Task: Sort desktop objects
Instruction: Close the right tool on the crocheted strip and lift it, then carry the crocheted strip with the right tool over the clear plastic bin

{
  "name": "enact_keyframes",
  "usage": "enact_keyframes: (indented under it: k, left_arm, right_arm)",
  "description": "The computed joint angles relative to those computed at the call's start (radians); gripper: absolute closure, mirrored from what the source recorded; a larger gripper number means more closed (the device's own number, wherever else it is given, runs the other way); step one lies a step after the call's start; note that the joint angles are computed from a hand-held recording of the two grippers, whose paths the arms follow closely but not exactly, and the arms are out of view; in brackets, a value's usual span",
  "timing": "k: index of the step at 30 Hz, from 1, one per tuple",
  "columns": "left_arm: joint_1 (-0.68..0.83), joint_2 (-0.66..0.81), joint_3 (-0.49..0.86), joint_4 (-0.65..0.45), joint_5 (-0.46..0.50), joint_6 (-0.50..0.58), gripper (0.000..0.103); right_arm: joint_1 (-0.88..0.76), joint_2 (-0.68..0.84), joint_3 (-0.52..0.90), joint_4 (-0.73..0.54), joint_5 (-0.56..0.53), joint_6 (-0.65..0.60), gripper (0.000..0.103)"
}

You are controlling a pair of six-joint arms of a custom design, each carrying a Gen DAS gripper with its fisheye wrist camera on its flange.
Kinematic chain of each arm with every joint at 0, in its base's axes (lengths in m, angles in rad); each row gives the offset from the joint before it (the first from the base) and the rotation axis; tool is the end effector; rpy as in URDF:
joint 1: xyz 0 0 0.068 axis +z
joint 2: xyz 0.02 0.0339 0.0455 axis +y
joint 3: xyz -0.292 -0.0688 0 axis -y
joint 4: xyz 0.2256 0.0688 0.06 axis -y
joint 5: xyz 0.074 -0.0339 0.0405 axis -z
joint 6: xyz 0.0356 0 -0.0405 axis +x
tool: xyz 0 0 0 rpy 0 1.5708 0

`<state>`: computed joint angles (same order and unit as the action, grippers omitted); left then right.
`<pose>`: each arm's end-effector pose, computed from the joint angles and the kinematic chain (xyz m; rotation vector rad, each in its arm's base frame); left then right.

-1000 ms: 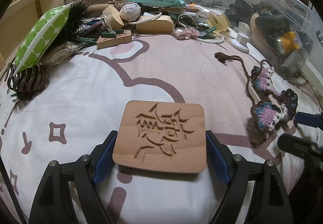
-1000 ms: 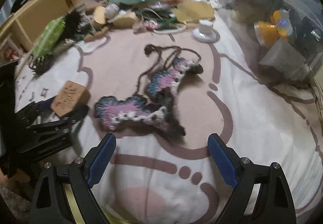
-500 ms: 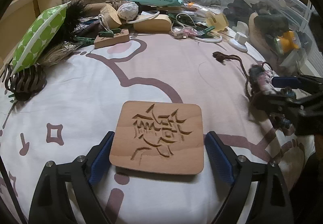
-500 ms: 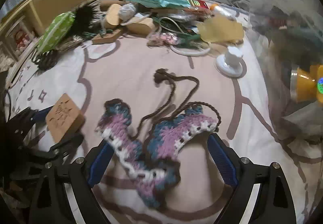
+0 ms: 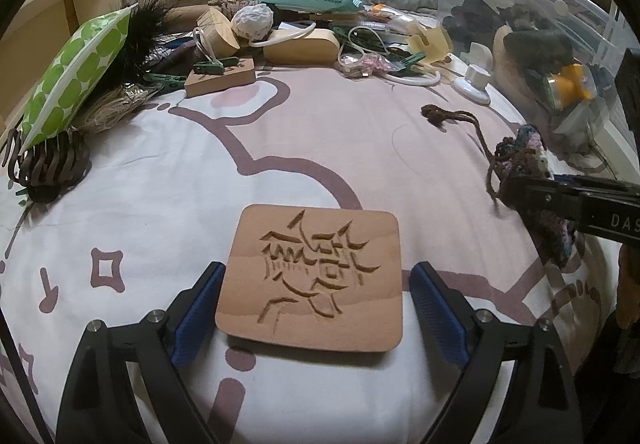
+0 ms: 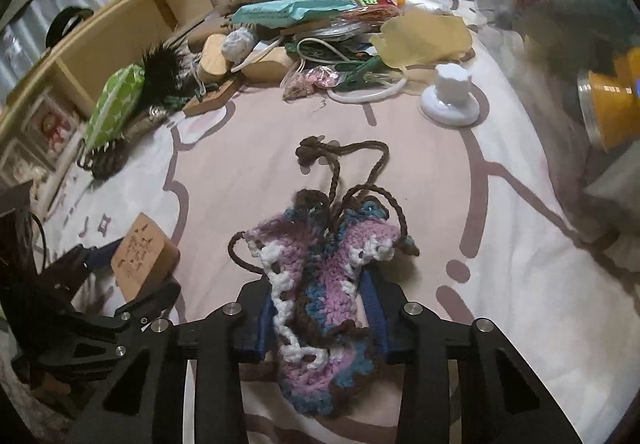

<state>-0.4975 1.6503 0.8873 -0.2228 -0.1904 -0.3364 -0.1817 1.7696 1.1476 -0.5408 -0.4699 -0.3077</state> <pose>0.2738 -0.1410 0.2012 0.1311 2.5287 -0.0877 0.3353 -0.0452 0.2200 -0.2919 2.5846 0.4731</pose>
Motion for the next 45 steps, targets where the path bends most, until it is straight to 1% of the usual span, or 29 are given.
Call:
enact_keyframes:
  k: [2, 5, 7, 14, 18, 21, 23, 25, 27, 35, 42, 45]
  left_arm:
    - [0.003, -0.002, 0.003, -0.005, 0.003, -0.002, 0.011]
    - [0.003, 0.001, 0.014, -0.018, -0.013, -0.003, 0.010]
    - [0.012, 0.005, 0.020, -0.020, -0.004, 0.000, 0.010]
    - [0.059, 0.013, 0.033, -0.006, 0.048, 0.010, 0.009]
    - [0.056, 0.003, 0.032, -0.030, 0.058, 0.024, 0.009]
    - [0.052, 0.001, 0.038, -0.051, 0.047, 0.028, 0.014]
    - [0.066, -0.002, 0.039, -0.050, 0.070, 0.021, 0.023]
    - [0.074, -0.005, 0.041, -0.052, 0.083, 0.018, 0.027]
    - [0.078, -0.010, 0.040, -0.053, 0.093, 0.015, 0.027]
    - [0.098, -0.047, 0.028, -0.040, 0.158, -0.006, 0.027]
    - [0.089, -0.088, 0.018, -0.028, 0.151, -0.003, 0.027]
    - [0.081, -0.103, 0.015, -0.021, 0.123, 0.005, 0.027]
  right_arm:
    - [-0.008, -0.005, -0.006, 0.008, -0.012, 0.020, 0.075]
    - [-0.022, -0.009, -0.013, 0.011, -0.049, 0.041, 0.078]
    - [-0.021, -0.009, -0.018, 0.007, -0.071, 0.039, 0.078]
    - [-0.002, -0.026, -0.064, 0.082, -0.055, 0.065, 0.078]
    - [-0.006, -0.030, -0.077, 0.110, -0.044, 0.087, 0.078]
    - [-0.014, -0.022, -0.067, 0.098, -0.060, 0.088, 0.078]
    - [-0.015, -0.021, -0.060, 0.086, -0.061, 0.088, 0.078]
    - [-0.015, -0.031, -0.063, 0.092, -0.043, 0.104, 0.078]
    - [-0.022, -0.039, -0.063, 0.088, -0.035, 0.111, 0.078]
    - [-0.051, -0.104, -0.091, 0.074, -0.096, 0.119, 0.079]
    - [-0.055, -0.167, -0.117, 0.068, -0.127, 0.129, 0.080]
    - [-0.057, -0.210, -0.129, 0.091, -0.116, 0.158, 0.082]
